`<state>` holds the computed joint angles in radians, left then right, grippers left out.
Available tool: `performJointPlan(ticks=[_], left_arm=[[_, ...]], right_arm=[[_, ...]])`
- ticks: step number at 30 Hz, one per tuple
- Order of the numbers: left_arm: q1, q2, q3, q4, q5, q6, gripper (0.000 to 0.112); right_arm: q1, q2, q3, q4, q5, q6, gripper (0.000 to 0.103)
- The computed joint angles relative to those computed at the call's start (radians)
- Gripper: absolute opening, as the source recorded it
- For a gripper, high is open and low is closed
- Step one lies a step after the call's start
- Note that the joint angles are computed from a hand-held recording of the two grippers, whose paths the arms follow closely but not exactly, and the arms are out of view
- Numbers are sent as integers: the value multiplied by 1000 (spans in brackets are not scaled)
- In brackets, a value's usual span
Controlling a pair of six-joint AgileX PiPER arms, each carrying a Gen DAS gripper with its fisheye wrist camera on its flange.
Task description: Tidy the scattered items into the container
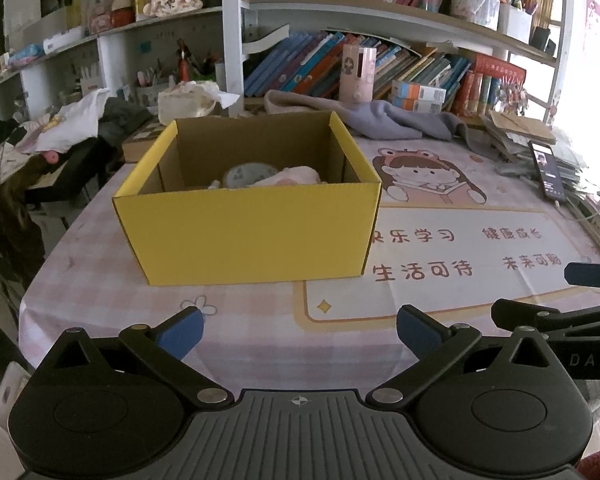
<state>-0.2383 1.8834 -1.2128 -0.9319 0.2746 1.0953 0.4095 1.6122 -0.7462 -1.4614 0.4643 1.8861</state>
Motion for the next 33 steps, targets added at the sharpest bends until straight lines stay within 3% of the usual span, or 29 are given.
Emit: performJointPlan(ticks=[26, 33], left_arm=[[-5, 25, -33, 90, 28, -65, 103], [8, 48, -58, 101, 68, -96, 103]], right_arm=[[-5, 7, -4, 4, 8, 3, 99], [-14, 12, -1, 8, -4, 8, 99]])
